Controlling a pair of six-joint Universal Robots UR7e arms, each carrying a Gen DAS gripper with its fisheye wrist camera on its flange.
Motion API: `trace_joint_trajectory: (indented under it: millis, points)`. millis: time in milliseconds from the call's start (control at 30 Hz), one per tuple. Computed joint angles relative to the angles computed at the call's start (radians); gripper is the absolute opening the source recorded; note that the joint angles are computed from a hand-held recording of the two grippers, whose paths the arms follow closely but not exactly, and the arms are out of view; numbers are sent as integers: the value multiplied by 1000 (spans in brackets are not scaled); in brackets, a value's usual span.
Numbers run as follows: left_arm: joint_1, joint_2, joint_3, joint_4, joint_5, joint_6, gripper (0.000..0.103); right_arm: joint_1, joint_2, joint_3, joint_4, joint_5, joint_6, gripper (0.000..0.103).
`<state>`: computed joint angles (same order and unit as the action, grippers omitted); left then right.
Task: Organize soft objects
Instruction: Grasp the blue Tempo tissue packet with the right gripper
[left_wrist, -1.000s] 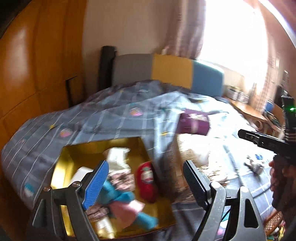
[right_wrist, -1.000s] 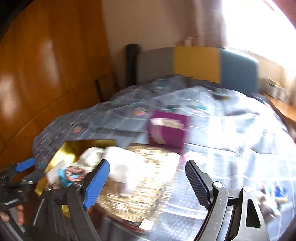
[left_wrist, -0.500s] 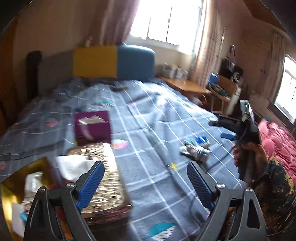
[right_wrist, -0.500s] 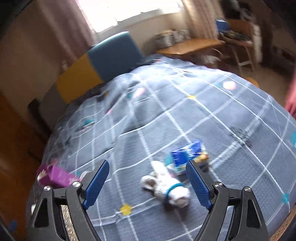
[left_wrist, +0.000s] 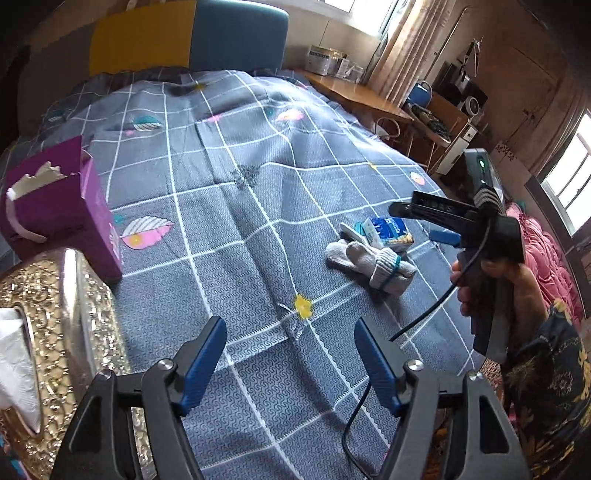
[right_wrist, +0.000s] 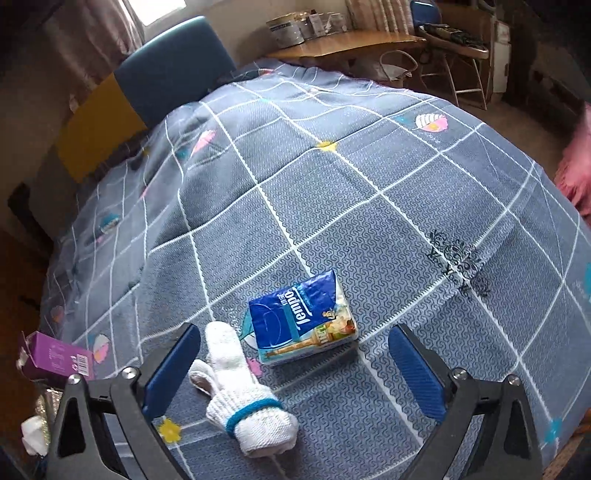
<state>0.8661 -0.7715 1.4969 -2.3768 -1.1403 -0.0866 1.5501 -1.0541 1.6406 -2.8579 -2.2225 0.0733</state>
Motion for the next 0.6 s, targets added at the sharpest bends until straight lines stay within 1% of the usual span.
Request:
trace_joint_trajectory:
  millis: [67, 133, 233, 267, 300, 333, 367, 400, 467, 533, 600]
  points:
    - [3, 18, -18, 22, 6, -6, 72, 1, 34, -47, 52, -31, -34, 103]
    - [7, 32, -35, 42, -2, -11, 72, 2, 65, -80, 83, -64, -38, 103]
    - [7, 57, -60, 59, 7, -4, 72, -1, 96, -111, 129, -101, -53, 102]
    - [8, 65, -70, 63, 2, -1, 72, -2, 99, -115, 155, -110, -53, 100]
    - [8, 76, -84, 70, -2, -1, 72, -3, 100, -121, 191, -113, -53, 82]
    - [7, 86, -97, 75, -5, 0, 71, -5, 94, -116, 202, -102, -59, 73]
    - [8, 96, -111, 79, -14, 2, 69, -5, 84, -103, 181, -95, -59, 73]
    - [10, 110, -131, 86, -34, 0, 67, -2, 69, -79, 118, -93, -68, 72]
    - [12, 139, -170, 105, -52, -6, 64, 2, 34, -23, -56, -64, -97, 72]
    - [9, 168, -203, 112, -61, -5, 63, 1, -1, 29, -212, -44, -98, 73]
    - [12, 208, -256, 145, -96, -15, 61, -2, -23, 59, -332, -32, -92, 73]
